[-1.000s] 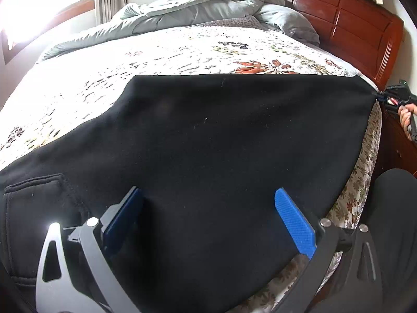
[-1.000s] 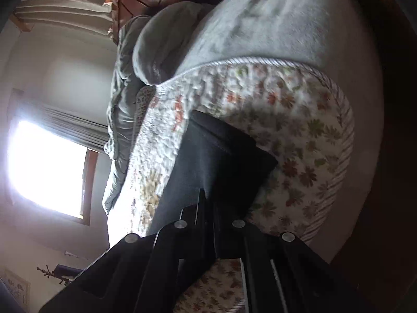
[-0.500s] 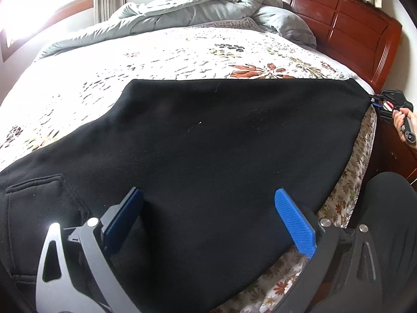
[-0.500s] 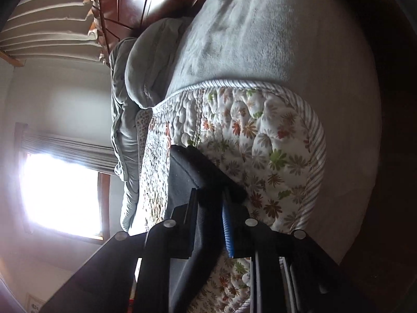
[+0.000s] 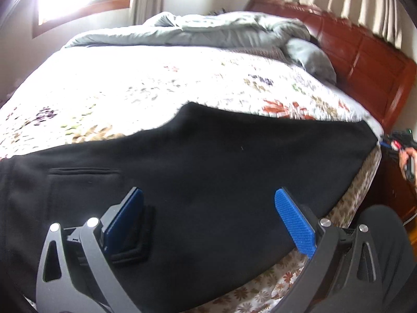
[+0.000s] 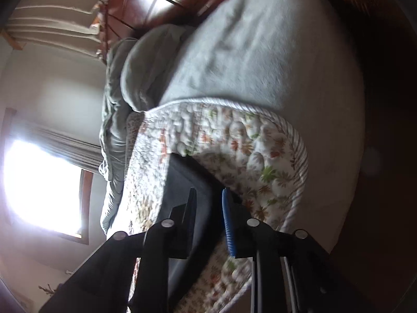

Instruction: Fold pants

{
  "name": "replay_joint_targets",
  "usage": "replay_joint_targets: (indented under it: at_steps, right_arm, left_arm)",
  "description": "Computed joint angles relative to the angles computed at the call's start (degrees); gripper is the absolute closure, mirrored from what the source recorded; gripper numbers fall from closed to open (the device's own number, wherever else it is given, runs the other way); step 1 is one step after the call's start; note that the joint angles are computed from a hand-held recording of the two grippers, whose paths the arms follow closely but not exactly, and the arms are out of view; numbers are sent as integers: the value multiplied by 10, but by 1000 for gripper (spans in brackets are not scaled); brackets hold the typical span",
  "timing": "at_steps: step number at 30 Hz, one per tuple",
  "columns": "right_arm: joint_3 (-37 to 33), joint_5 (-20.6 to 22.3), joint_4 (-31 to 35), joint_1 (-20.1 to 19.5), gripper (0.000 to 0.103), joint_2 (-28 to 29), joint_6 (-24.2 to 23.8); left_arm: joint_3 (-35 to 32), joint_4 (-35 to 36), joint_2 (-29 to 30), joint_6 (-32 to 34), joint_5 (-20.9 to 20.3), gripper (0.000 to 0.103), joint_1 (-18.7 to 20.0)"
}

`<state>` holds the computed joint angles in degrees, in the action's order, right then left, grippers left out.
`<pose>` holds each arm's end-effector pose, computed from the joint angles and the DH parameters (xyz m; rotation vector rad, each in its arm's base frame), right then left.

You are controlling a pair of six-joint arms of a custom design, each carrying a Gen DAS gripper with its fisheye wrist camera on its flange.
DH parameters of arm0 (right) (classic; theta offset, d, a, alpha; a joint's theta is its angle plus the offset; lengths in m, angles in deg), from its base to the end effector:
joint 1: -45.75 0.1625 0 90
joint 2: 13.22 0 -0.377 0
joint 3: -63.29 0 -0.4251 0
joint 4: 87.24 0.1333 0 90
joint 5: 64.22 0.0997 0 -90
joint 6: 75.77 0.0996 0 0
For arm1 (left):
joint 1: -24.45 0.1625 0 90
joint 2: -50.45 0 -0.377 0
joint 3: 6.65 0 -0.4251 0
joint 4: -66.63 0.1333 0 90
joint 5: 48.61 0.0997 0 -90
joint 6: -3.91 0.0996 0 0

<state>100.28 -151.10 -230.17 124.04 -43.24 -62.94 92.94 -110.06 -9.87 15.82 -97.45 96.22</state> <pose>-0.0446 -0.8988 0.3021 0.5713 2.7813 -1.2032 -0.0109 -0.6686 0.2436 0.2292 2.2939 -1.0445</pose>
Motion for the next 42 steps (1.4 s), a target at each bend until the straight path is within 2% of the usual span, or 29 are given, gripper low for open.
replay_joint_targets:
  at_steps: [2,4,6,8,12,14,16,17,21,23,24,25,26,28,29,31,32,34,35,36,38,42]
  right_arm:
    - [37,11,-8,13,82,-21,-43]
    - [52,36,20,29,81,-26,-99]
    - [44,55,58,40,79,-13,-138]
    - [23,56,87,48,79,10,-166]
    - [-43,46,141,45,78,65,-149]
    - [-60,36,148,43,84,78,-145]
    - [-77,37,160,36,99,87,-133]
    - [-77,39,162,32,102,87,-131]
    - [-59,37,150,25,103,71,-119]
    - [-42,43,142,22,95,55,-111]
    - [-24,49,126,20,83,42,-107]
    - [1,59,99,17,78,24,-100]
    - [14,69,82,13,78,13,-93]
    - [33,82,55,6,74,-3,-78]
    - [40,88,45,1,73,-8,-68]
    - [41,92,30,-4,66,-9,-49]
    - [48,93,22,-7,63,-12,-41]
    - [57,88,2,-10,47,-15,-24]
    - [66,82,-9,-12,42,-19,-20]
    - [73,73,-19,-13,40,-22,-17]
    - [66,79,-18,-19,40,-18,-18]
    - [49,112,-22,-31,40,-6,-21]
  left_arm:
    - [10,-9,-15,-9,6,3,-2]
    - [28,-31,-35,-4,29,3,-10]
    - [44,-34,-58,-19,46,3,-11]
    - [61,-13,-89,-48,52,3,-4]
    - [78,76,-140,-128,67,3,18]
    - [63,169,-156,-200,69,3,36]
    - [58,201,-165,-235,49,3,49]
    - [56,216,-168,-239,47,3,52]
    - [38,263,-143,-235,112,3,37]
    - [47,228,-139,-214,126,3,28]
    - [56,195,-140,-196,125,3,17]
    - [63,158,-138,-171,122,3,10]
    - [67,124,-132,-146,116,3,0]
    - [63,79,-113,-106,83,3,-16]
    - [51,71,-97,-101,47,3,-19]
    - [15,89,-56,-105,-25,3,-18]
    - [-6,93,-31,-98,-39,3,-20]
    - [-50,89,26,-79,-57,3,-25]
    - [-71,96,47,-77,-66,3,-25]
    - [-91,103,69,-77,-73,3,-25]
    - [-126,114,107,-75,-86,3,-21]
    - [-162,131,146,-77,-74,3,-18]
